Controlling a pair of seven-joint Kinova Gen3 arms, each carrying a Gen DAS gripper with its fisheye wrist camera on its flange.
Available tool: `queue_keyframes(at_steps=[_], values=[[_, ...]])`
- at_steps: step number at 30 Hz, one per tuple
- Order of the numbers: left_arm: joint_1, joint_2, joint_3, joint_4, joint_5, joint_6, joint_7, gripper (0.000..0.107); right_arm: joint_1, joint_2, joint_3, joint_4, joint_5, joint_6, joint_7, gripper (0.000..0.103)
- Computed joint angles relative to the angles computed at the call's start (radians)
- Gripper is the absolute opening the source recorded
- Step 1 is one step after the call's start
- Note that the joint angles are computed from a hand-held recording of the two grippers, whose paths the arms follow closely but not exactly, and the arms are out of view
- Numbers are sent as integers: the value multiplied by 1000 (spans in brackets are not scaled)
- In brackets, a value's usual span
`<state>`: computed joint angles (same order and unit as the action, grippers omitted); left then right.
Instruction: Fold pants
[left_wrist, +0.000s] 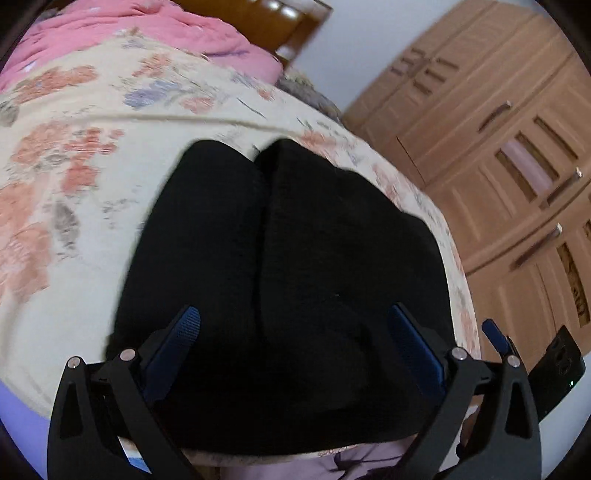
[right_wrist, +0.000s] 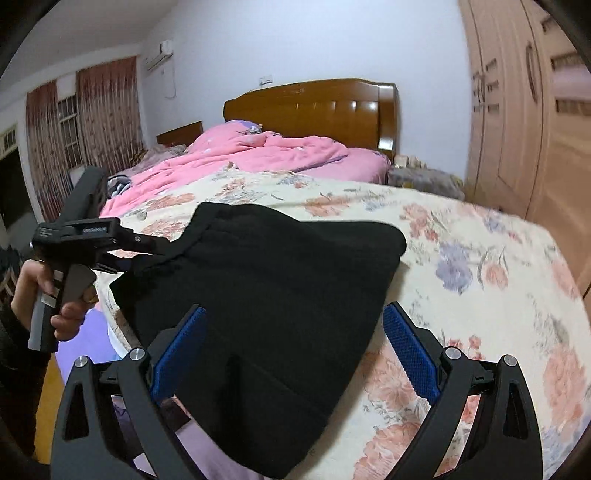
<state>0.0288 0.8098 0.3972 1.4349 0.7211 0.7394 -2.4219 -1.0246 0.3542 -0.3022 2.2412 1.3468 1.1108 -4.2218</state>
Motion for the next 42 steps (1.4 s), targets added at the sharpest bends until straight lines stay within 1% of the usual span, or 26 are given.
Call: queue_keyframes(at_steps=[1, 2, 3, 6, 9, 12, 15, 16, 18, 20, 22, 23, 25, 26, 27, 29, 30, 31, 33, 34, 35, 36, 37, 38, 40, 42], values=[[34, -5, -30, -13, -22, 10, 25, 101, 0, 4, 12, 8, 15, -20, -15, 92], [75, -16, -66, -20, -54, 3, 48, 101, 12, 15, 12, 14, 30, -32, -37, 92], [102, -22, -84, -25, -85, -6, 66, 101, 34, 24, -1, 20, 58, -48, -69, 92], [135, -35, -84, -5, -171, -61, 86, 100, 120, 48, -101, 40, 108, -30, -140, 92], [99, -47, -42, 56, -175, -139, 49, 94, 116, 56, -123, 58, 116, -13, -184, 92], [23, -54, 31, 116, -126, -210, -4, 91, 86, 63, -135, 73, 96, 19, -195, 92], [-34, -89, 91, 203, -77, -305, -46, 92, 2, 57, -75, 86, 67, 12, -215, 92], [-62, -98, 114, 230, -49, -318, -77, 96, -15, 55, -61, 92, 66, 6, -232, 92], [-126, -79, 170, 243, -38, -296, -90, 98, -17, 56, -65, 107, 77, 7, -274, 92], [-184, -46, 201, 234, 2, -226, -122, 98, -15, 55, -66, 115, 92, 3, -300, 92], [-198, -30, 193, 216, 14, -167, -134, 94, -8, 61, -78, 113, 98, 13, -304, 92], [-176, -36, 162, 205, 20, -147, -134, 90, -7, 62, -77, 113, 103, 11, -309, 92], [-132, -41, 110, 173, 14, -103, -107, 60, -29, 62, -50, 114, 106, 1, -311, 92], [-107, -38, 84, 150, 15, -79, -91, 60, -35, 60, -42, 115, 105, -3, -311, 92], [-99, -36, 77, 138, 20, -70, -91, 59, -41, 59, -36, 116, 105, -5, -311, 92], [-83, -15, 60, 96, 40, -32, -75, 61, -30, 61, -51, 116, 106, 3, -315, 92], [-86, 6, 64, 71, 33, -7, -48, 71, -12, 67, -79, 117, 110, 20, -321, 92], [-93, 29, 86, 50, 13, 1, -17, 81, 8, 74, -110, 116, 112, 39, -319, 92], [-67, 34, 79, 44, 12, -31, -2, 82, 9, 81, -123, 110, 105, 53, -297, 92], [-33, 12, 48, 66, 32, -72, -16, 79, -17, 83, -102, 108, 100, 51, -289, 92], [-4, -14, 23, 92, 41, -113, -41, 72, -51, 85, -74, 109, 96, 48, -285, 92], [7, -33, 15, 117, 58, -153, -61, 53, -89, 82, -44, 113, 96, 38, -276, 92], [-1, -43, 27, 145, 91, -189, -96, 43, -122, 83, -24, 121, 110, 29, -275, 92], [-28, -48, 54, 168, 132, -208, -136, 38, -140, 86, -20, 118, 107, 31, -260, 92], [-98, -48, 141, 206, 165, -251, -197, 35, -137, 107, -65, 87, 78, 55, -188, 92], [-122, -71, 188, 232, 182, -294, -231, 34, -65, 162, -155, 32, 46, 97, -106, 92]])
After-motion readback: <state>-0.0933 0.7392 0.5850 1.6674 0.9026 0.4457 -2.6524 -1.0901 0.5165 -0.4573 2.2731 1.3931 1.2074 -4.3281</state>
